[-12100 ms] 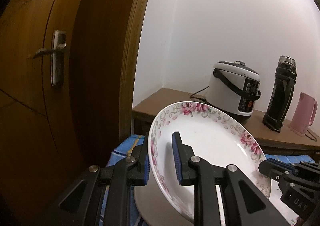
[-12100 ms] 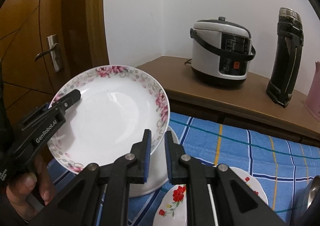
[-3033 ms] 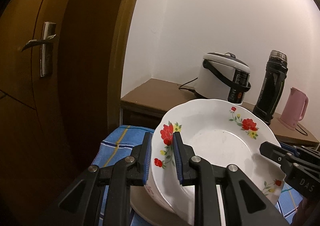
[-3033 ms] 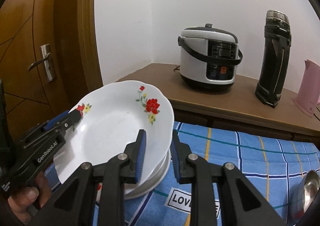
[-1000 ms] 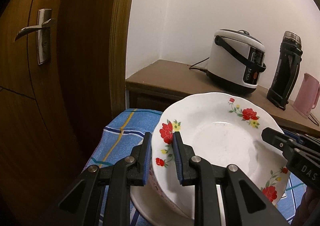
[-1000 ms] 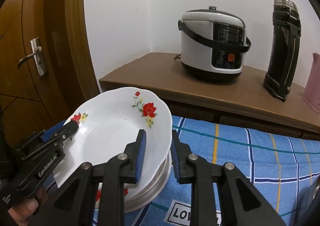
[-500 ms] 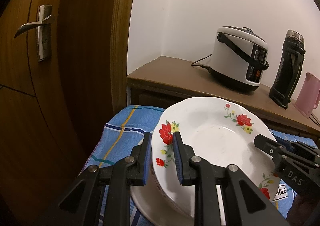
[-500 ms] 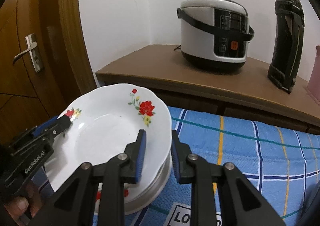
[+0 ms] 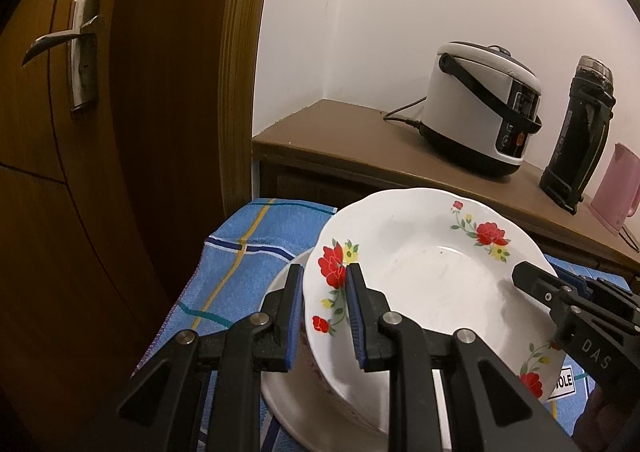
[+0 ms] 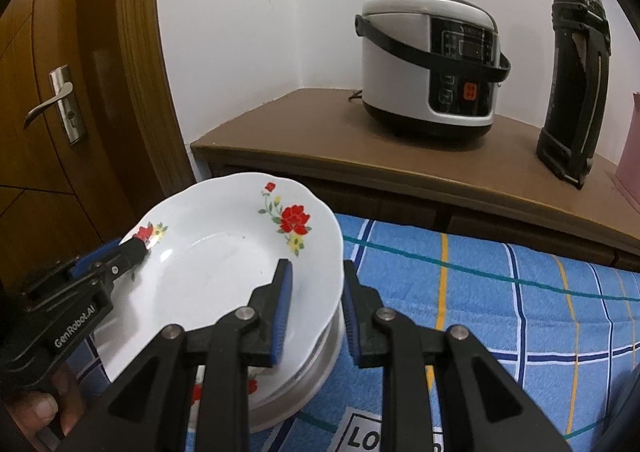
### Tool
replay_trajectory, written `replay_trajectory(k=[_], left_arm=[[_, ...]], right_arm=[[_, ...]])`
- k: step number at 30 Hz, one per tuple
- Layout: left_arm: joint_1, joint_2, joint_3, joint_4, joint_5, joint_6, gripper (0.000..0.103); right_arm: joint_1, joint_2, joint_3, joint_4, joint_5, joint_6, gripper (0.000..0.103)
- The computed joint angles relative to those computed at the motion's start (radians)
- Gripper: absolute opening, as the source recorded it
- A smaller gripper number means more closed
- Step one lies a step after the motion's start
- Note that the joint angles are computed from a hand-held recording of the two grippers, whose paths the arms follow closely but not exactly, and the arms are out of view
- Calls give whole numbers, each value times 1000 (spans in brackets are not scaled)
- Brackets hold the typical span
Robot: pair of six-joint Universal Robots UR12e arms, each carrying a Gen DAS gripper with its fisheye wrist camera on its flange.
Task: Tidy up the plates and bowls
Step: 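Lower the red-flowered plate onto the pink-floral plate with both grippers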
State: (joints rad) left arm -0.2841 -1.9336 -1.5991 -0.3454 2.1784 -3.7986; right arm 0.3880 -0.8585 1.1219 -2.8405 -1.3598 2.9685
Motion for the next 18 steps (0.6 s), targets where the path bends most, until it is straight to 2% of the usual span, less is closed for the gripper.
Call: replay_trajectory(k=[18], left_arm=[[10, 4, 1, -25, -32, -18, 23]], right_arm=[[2, 3, -8, 15, -7, -8, 24]])
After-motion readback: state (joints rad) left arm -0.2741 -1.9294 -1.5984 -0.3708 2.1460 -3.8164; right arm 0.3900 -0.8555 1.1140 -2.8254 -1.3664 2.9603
